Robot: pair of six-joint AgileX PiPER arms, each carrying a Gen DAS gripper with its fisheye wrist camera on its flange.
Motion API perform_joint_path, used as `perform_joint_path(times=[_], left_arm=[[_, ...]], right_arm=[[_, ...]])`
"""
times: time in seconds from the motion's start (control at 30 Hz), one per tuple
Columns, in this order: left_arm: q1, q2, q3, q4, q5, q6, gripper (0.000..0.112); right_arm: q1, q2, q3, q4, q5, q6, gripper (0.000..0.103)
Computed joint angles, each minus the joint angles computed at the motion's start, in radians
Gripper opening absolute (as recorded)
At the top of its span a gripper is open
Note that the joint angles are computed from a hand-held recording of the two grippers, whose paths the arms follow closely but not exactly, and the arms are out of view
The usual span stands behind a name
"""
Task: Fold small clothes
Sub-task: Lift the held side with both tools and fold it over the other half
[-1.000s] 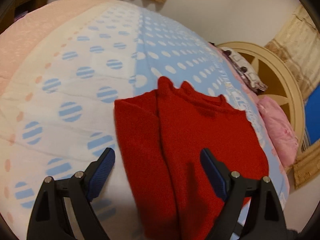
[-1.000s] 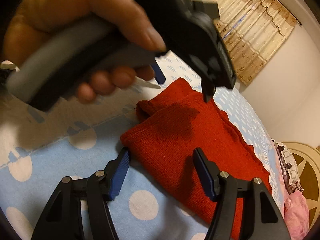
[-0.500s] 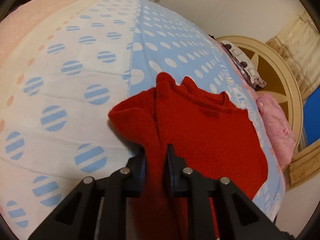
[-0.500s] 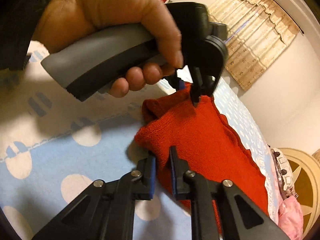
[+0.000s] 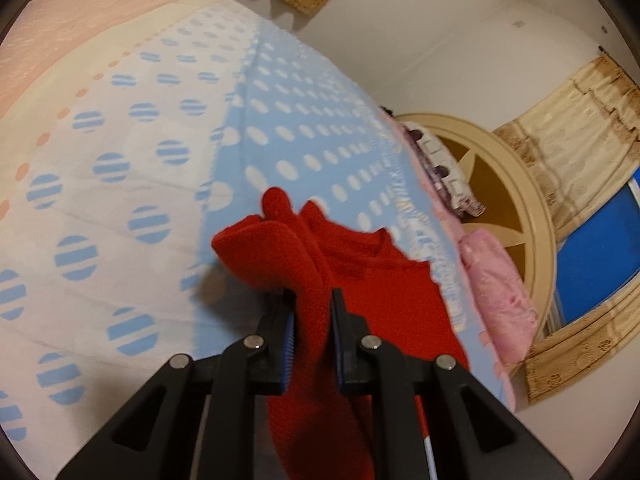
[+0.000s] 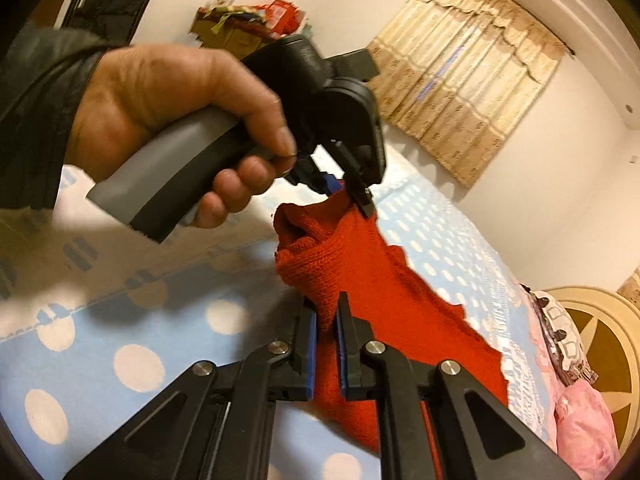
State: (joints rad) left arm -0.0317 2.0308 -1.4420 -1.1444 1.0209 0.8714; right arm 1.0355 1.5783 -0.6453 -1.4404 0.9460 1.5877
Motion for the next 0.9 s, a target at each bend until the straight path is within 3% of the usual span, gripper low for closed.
perform_joint_path(times=[0.27, 0.67, 0.9], left_arm=[[-0.06, -0.023, -0.023, -0.088, 0.014, -0.005, 0.016], [-0.283, -0.018, -0.139, -0.099, -0.072, -0.118, 0.016], [-0.405, 0.03, -0.232, -0.018, -0.112, -0.215, 0.016]], right_arm=[[-0.044, -0.14, 0.095, -0.025, 0.041, 0.039, 0.007], [-0.093, -0.383, 0.233, 0.031, 0.109, 0.074, 0.007], [-0.231, -0.553, 0.311, 0.082, 0.018, 0.022, 0.007]])
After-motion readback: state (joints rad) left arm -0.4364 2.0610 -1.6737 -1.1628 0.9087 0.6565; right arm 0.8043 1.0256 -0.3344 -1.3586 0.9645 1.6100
